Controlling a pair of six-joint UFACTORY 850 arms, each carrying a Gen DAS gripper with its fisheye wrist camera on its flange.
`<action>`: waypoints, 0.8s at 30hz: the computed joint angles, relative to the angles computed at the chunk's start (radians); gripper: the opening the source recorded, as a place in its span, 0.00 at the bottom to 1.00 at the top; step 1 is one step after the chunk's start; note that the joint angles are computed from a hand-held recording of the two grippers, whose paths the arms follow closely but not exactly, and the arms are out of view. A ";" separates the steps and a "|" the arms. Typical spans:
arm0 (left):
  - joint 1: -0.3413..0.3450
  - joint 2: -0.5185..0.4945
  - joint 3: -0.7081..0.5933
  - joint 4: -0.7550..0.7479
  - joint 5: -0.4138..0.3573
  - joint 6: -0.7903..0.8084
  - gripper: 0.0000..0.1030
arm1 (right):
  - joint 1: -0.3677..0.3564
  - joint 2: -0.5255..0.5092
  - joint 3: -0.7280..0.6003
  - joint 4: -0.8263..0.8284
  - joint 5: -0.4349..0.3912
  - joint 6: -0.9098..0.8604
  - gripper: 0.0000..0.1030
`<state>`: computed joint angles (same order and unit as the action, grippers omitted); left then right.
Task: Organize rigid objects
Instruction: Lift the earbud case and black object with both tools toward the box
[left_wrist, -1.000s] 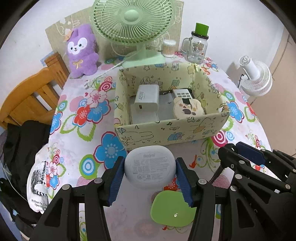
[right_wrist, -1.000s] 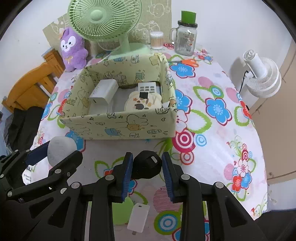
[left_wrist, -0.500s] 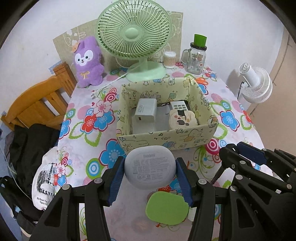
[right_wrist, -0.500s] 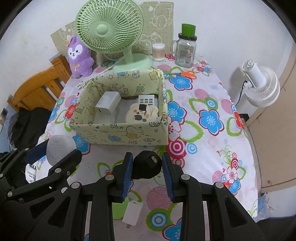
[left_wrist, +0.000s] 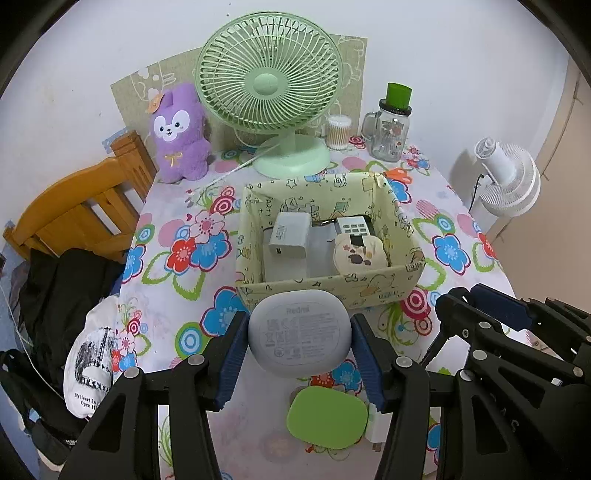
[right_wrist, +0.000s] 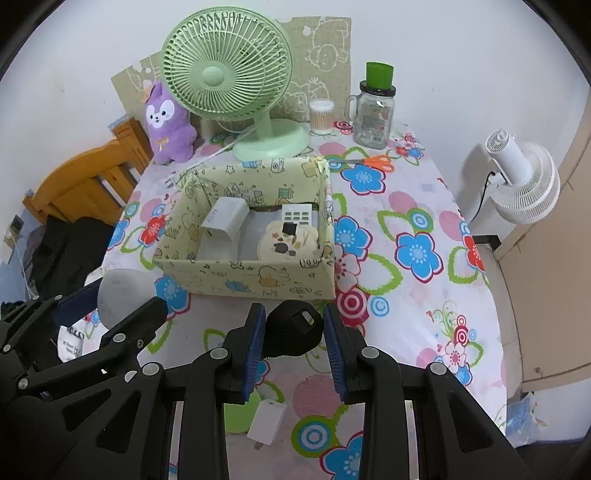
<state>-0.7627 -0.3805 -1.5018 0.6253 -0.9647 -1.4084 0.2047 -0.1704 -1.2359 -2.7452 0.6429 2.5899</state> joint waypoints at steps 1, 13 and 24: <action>0.002 0.000 -0.001 0.000 0.001 0.003 0.55 | 0.000 -0.002 -0.004 0.001 0.002 0.001 0.34; 0.036 -0.006 -0.021 -0.018 0.027 0.051 0.55 | 0.009 -0.031 -0.048 -0.011 0.012 0.023 0.34; 0.074 -0.026 -0.051 -0.034 0.042 0.102 0.55 | 0.027 -0.098 -0.139 -0.045 0.028 0.069 0.34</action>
